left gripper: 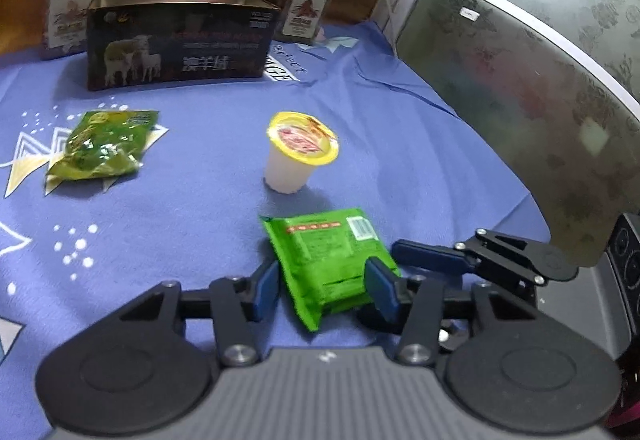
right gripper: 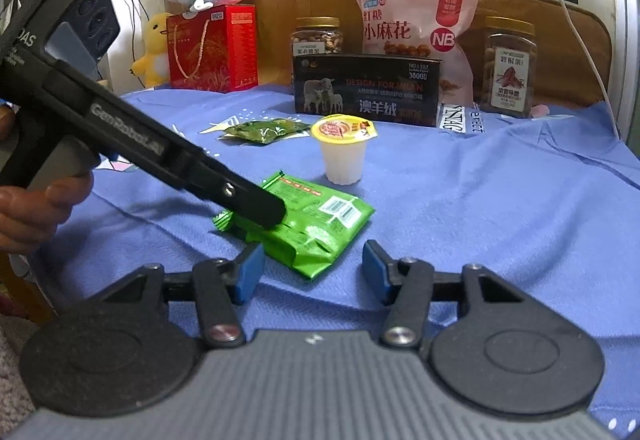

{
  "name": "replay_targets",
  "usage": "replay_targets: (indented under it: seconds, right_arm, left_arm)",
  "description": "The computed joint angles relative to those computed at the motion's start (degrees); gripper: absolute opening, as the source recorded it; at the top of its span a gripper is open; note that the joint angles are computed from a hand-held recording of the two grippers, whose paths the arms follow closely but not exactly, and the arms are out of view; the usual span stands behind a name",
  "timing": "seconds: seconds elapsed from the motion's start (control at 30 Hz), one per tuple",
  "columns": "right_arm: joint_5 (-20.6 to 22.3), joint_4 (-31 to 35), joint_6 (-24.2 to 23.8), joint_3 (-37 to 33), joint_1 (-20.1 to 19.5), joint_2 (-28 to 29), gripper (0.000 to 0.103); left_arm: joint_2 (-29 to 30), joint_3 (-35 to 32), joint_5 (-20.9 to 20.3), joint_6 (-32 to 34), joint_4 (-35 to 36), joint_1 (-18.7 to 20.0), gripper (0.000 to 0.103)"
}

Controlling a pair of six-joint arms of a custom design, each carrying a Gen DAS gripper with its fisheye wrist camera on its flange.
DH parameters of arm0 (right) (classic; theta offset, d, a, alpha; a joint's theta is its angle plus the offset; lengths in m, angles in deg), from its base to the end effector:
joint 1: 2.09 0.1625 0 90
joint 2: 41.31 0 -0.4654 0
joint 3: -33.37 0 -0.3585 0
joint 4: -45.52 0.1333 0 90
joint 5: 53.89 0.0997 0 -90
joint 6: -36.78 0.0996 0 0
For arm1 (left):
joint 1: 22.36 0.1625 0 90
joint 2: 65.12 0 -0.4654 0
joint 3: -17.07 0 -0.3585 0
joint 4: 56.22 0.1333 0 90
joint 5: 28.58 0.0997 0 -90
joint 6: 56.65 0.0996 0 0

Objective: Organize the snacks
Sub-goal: 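Carry the green packet into the tin box and open the left gripper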

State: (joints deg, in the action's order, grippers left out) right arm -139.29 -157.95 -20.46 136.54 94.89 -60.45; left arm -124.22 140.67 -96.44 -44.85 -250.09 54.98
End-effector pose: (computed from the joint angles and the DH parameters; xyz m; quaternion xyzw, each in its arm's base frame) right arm 0.2147 -0.5909 -0.0789 0.5223 -0.8131 0.2463 0.0727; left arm 0.0508 -0.5535 0.2302 0.1325 0.9168 -0.3319 0.1783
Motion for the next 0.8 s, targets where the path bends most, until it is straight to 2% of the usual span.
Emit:
replay_targets:
  seconds: [0.03,0.2,0.37,0.5,0.67,0.8]
  right_arm:
    - [-0.19,-0.01,-0.14,0.13,0.17,0.02,0.046]
    - [0.2,1.1,-1.03,1.31,0.54,-0.55,0.044]
    - [2.62,4.63,-1.92,2.19,1.12,-1.04,0.041]
    - [4.48,6.15,-3.06,0.91,2.6,-0.24,0.04]
    - [6.85,6.73,-3.36,-2.95,4.69,0.86,0.04]
    - [7.6,6.45,-3.32,-7.06,6.09,1.62,0.04]
  left_arm:
    - [-0.02,0.26,-0.02,-0.01,-0.03,-0.09,0.042]
    - [-1.74,2.95,-0.16,-1.11,-1.65,0.14,0.039]
    - [-5.04,7.42,-1.0,-3.4,-5.62,1.38,0.038]
    - [-7.15,9.4,1.45,-4.01,-9.14,0.76,0.037]
    - [-8.56,8.21,4.04,-1.69,-12.06,-0.65,0.037]
    - [-8.36,3.59,4.41,1.86,-11.57,-1.29,0.038]
